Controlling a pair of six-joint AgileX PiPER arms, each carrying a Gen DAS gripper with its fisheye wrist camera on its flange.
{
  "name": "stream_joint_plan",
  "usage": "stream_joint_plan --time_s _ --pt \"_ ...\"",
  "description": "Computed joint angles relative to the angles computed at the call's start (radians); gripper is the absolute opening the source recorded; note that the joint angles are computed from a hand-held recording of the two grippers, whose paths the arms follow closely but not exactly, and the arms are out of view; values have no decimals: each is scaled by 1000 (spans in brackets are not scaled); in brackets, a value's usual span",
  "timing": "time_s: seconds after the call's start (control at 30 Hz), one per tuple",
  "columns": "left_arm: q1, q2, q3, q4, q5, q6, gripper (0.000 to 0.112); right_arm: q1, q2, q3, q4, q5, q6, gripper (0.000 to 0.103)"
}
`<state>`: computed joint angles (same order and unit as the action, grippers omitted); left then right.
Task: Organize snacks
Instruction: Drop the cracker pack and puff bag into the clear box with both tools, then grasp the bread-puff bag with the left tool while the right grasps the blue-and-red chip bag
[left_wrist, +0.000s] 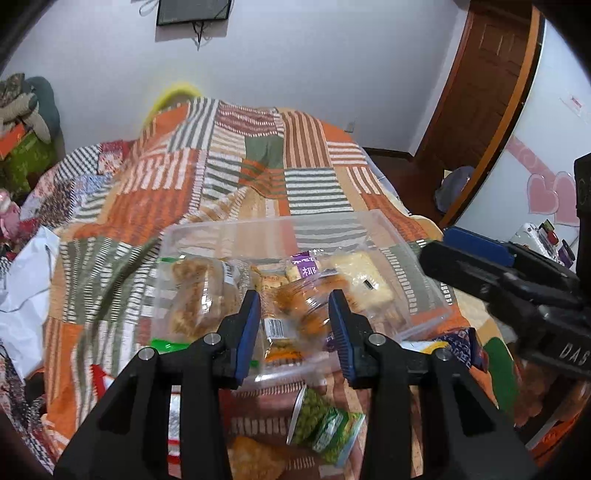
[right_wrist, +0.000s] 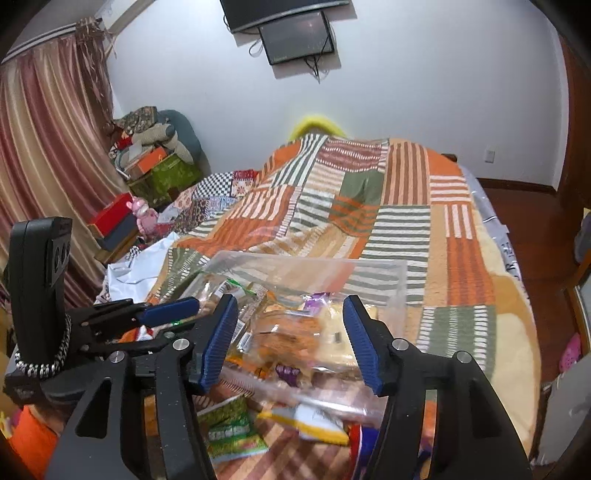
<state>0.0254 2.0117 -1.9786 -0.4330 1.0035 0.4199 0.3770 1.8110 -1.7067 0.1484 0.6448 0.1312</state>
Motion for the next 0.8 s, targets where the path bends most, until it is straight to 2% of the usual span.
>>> stream_joint_plan --time_s 0.2,0.37,0.5,0.8 --pt "39 -137 162 -30 -52 77 46 11 -117 143 -79 -56 62 64" --pt "93 -238 291 -86 -78 152 62 26 -193 235 -152 -69 113 64" --pt "132 -312 403 -97 -105 204 65 31 -251 317 -186 -90 150 64" --pt "191 -343 529 -79 -118 248 67 26 -336 487 -207 -121 204 68"
